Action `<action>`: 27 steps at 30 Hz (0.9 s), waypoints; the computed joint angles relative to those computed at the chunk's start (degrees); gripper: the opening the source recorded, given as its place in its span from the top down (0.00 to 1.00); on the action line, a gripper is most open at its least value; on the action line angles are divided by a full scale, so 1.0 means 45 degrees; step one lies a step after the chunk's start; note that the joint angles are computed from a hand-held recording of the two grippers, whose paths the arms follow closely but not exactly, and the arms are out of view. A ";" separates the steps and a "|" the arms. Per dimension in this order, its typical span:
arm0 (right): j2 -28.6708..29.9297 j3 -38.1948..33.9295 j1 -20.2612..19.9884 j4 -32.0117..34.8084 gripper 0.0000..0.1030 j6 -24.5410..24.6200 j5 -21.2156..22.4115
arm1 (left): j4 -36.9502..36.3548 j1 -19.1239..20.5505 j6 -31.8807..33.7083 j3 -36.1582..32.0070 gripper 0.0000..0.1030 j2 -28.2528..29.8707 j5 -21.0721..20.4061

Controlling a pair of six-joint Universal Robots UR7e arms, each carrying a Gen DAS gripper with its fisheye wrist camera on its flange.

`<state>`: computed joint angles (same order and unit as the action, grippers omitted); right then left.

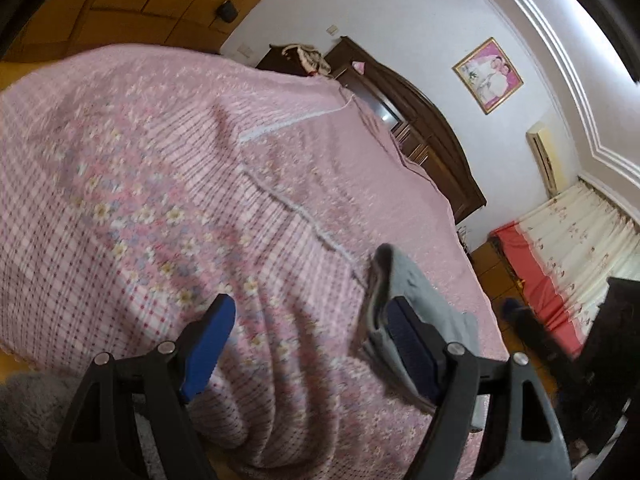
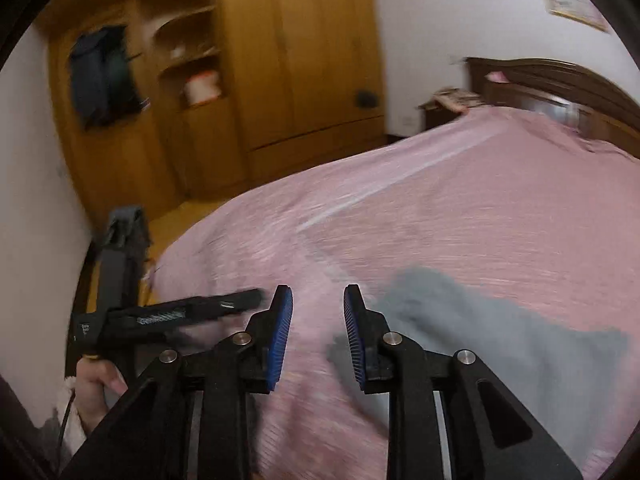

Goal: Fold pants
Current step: 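Open the right tool and smooth the folded sweatpants flat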

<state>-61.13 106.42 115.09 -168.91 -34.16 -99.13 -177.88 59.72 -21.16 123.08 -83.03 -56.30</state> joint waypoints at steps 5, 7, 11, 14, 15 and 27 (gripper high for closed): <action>-0.1913 0.0119 -0.1150 0.1571 0.90 0.1444 -0.0955 | 0.0614 -0.1112 0.1890 -0.1356 0.21 0.0838 0.0488; -0.2553 0.0518 -0.1965 0.1762 0.93 0.2571 -0.0127 | 0.0902 -0.1283 0.2705 -0.2296 0.21 0.1666 -0.0248; -0.2781 0.1729 -0.3432 0.0491 0.93 0.4011 0.1583 | 0.2181 -0.1342 0.4585 -0.4212 0.29 0.3770 -0.1264; -0.2575 0.2632 -0.4103 -0.0256 1.00 0.4922 0.0611 | 0.4590 -0.1240 0.3926 -0.4773 0.49 0.4605 0.0552; -0.2641 0.2865 -0.4375 -0.0122 1.00 0.5284 0.0491 | 0.5091 -0.1156 0.3635 -0.4651 0.54 0.4669 0.1263; -0.1664 0.0081 -0.4832 0.0338 0.98 0.7205 0.3999 | 0.4659 -0.1968 0.5504 -0.5933 0.43 0.5916 0.0610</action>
<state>-68.62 106.79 93.34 -167.39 -1.74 -81.13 -156.92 50.86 3.61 96.38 -56.41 -53.56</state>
